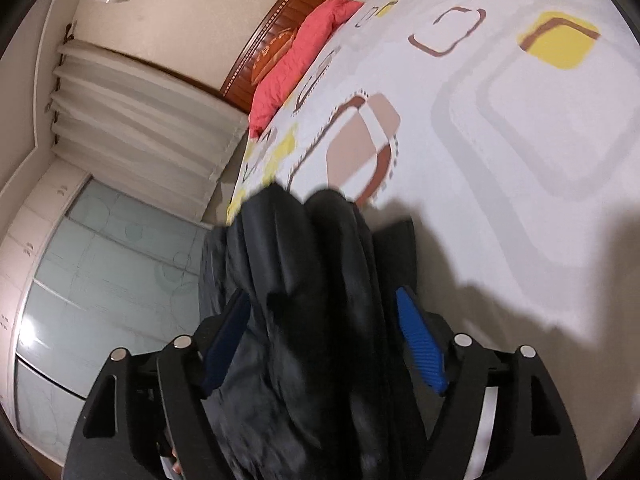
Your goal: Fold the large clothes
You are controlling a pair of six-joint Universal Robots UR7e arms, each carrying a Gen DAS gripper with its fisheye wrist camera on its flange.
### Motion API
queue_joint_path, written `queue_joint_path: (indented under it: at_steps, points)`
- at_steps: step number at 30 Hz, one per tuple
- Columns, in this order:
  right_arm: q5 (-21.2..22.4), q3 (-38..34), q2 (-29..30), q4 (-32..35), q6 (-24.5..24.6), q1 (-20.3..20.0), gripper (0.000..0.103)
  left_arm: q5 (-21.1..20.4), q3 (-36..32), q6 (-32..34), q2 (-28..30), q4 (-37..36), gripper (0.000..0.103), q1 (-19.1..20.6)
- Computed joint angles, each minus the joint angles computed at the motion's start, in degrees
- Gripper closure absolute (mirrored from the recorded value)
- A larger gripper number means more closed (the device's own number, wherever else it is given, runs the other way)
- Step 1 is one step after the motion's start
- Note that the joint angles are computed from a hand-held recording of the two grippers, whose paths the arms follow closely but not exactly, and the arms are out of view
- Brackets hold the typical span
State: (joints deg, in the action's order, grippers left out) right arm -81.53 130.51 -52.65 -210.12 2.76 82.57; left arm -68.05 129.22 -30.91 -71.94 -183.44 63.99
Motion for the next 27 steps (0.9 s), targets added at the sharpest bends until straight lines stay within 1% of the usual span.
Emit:
queue_joint_path:
  at_steps: [2,4,5,6,7,8,9,10,11,13,16,20,27]
  points:
    - [-0.5,-2.4,0.3,2.9,1.8,0.3,0.029,0.4,-2.0,-0.1,1.1,2.6,0.011,0.1]
    - [-0.8,-4.5,0.6,6.3,2.3,0.4,0.029,0.1,-3.4,0.4,2.3,4.3,0.011,0.2]
    - [-2.3,-5.6,1.0,8.0,2.3,0.8,0.03,1.7,-4.2,0.8,3.1,5.4,0.011,-0.2]
    - [-4.0,-6.3,1.4,8.5,2.6,1.1,0.042,3.0,-4.6,1.1,3.7,5.9,0.011,-0.6]
    - [-4.9,-6.9,1.9,9.1,3.0,1.1,0.056,4.1,-5.0,1.4,4.3,6.4,0.014,-0.9]
    - [-3.8,-7.2,2.1,9.7,3.4,0.7,0.058,5.0,-5.5,1.0,4.8,7.4,0.016,-1.0]
    - [-3.5,-7.6,2.6,10.1,4.6,0.2,0.061,5.9,-5.9,0.3,5.2,8.2,0.016,-1.0]
    - [-3.7,-7.6,2.7,10.2,4.7,0.1,0.063,6.5,-6.3,-0.3,5.7,8.8,0.017,-1.0]
    - [-4.8,-8.0,3.3,9.9,4.5,0.3,0.064,7.1,-6.8,-0.4,6.3,9.6,0.017,-1.0]
    - [-4.6,-8.1,3.9,9.5,4.1,-0.2,0.065,7.7,-7.4,-0.4,7.1,10.1,0.017,-0.8]
    - [-1.0,-7.8,4.9,8.3,4.6,-2.2,0.065,6.4,-7.6,-0.3,8.4,8.4,0.016,0.5]
    - [-0.3,-7.6,5.6,7.0,4.0,-2.7,0.066,9.9,-7.4,0.3,9.4,7.7,0.016,-0.8]
    - [0.6,-6.8,5.6,5.5,3.9,-3.0,0.066,9.4,-7.1,0.9,9.5,6.8,0.016,-0.4]
